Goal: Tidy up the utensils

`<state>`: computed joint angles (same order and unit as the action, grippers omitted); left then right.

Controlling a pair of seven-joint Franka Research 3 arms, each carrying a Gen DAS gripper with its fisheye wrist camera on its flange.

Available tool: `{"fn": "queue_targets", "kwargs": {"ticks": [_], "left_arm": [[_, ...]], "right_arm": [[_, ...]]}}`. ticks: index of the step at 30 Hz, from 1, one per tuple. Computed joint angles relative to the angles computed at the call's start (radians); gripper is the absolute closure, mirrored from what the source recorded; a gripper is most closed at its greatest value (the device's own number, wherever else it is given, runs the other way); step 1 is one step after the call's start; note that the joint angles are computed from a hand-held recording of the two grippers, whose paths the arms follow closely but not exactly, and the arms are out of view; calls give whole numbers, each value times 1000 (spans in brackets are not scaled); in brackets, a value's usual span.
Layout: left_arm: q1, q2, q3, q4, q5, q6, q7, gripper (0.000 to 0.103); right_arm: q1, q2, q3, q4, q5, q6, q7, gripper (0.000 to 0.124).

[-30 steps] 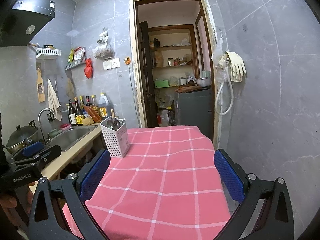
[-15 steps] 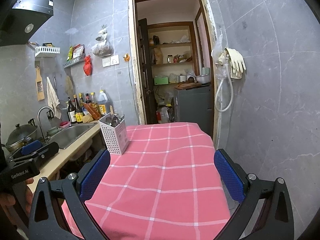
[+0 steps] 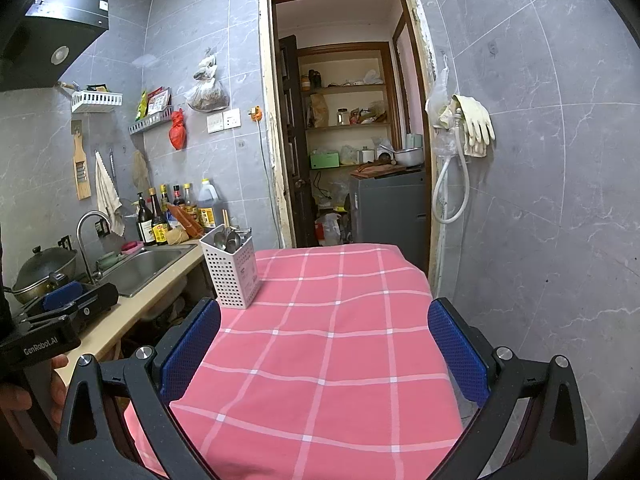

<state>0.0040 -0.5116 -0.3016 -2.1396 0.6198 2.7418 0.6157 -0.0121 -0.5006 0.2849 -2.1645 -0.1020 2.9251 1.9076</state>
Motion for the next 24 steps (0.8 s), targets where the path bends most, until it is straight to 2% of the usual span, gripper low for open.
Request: {"fn": "queue_targets", "kwargs": {"ticks": [24], "left_arm": [[2,-8,4,-10,4,3,-3,0]], "right_arm": [[4,2,-3,4,-1,-3,-1,22]]}}
